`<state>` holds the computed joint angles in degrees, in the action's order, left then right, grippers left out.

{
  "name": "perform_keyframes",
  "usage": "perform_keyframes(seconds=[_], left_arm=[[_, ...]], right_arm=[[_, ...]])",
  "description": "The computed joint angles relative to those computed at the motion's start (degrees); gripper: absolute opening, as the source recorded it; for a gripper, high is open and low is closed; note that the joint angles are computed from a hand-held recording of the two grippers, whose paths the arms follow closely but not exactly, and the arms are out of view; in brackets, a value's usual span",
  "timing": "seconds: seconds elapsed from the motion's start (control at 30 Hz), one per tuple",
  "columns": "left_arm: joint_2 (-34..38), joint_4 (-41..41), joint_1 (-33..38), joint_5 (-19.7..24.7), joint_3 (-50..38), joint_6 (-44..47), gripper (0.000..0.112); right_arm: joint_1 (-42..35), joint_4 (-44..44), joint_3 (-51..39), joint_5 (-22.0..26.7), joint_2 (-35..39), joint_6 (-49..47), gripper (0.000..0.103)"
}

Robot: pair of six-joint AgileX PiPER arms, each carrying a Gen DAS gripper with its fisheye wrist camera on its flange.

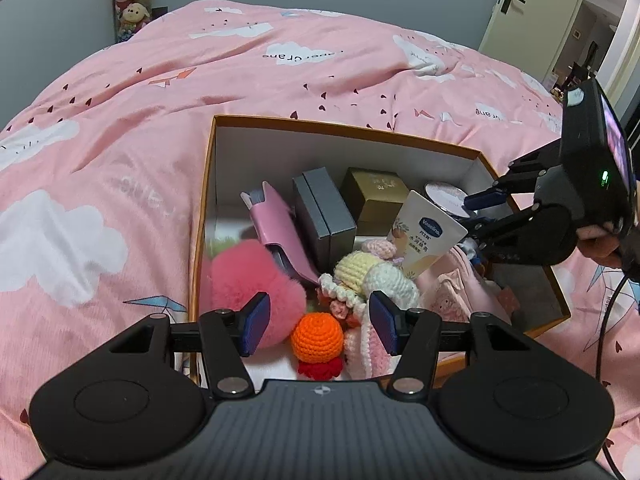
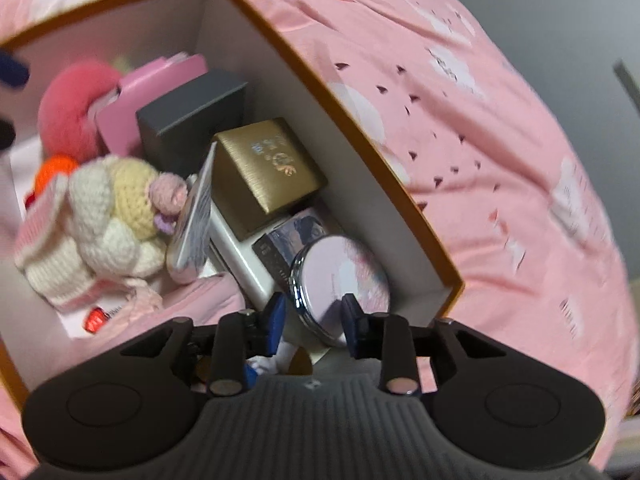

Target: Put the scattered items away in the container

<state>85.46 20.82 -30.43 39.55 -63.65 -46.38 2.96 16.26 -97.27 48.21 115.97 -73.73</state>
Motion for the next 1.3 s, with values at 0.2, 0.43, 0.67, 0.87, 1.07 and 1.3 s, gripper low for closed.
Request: perform_keyframes(seconds=[0.2, 0.43, 0.67, 0.87, 1.07, 1.3], left_arm=[[-0.2, 0.86, -0.34, 1.59, -0.19, -0.88, 0.064], [-1.0, 1.57, -1.22, 3.32, -0.88, -2.3, 0.064], [-1.64, 4.06, -3.44, 6.08, -1.63, -4.61, 0.064], [-2.41, 5.82, -4.83, 8.14, -2.05, -6.28, 0.064], [-3.52, 9.38, -7.18, 10.15, -2.42, -9.39, 0.066], [-4.67, 19.96, -12.29, 11.91, -1.59, -19.58, 0.071]], right_arm=[[-2.55, 2.49, -4.93, 8.97, 0.49, 6.25, 0.04], [-6.15, 8.78, -4.76, 15.24, -2.88, 11.18, 0.049], [-9.08, 13.53, 1.07, 16.61, -9.05, 14.09, 0.053], [-11.72, 17.29, 4.91, 18.61, -13.23, 18.1, 0.06], [-13.77, 21.4, 11.72, 16.56, -19.25, 19.78, 0.071], [-15.45, 30.85, 26.3, 6.51, -29.43, 14.8, 0.079]])
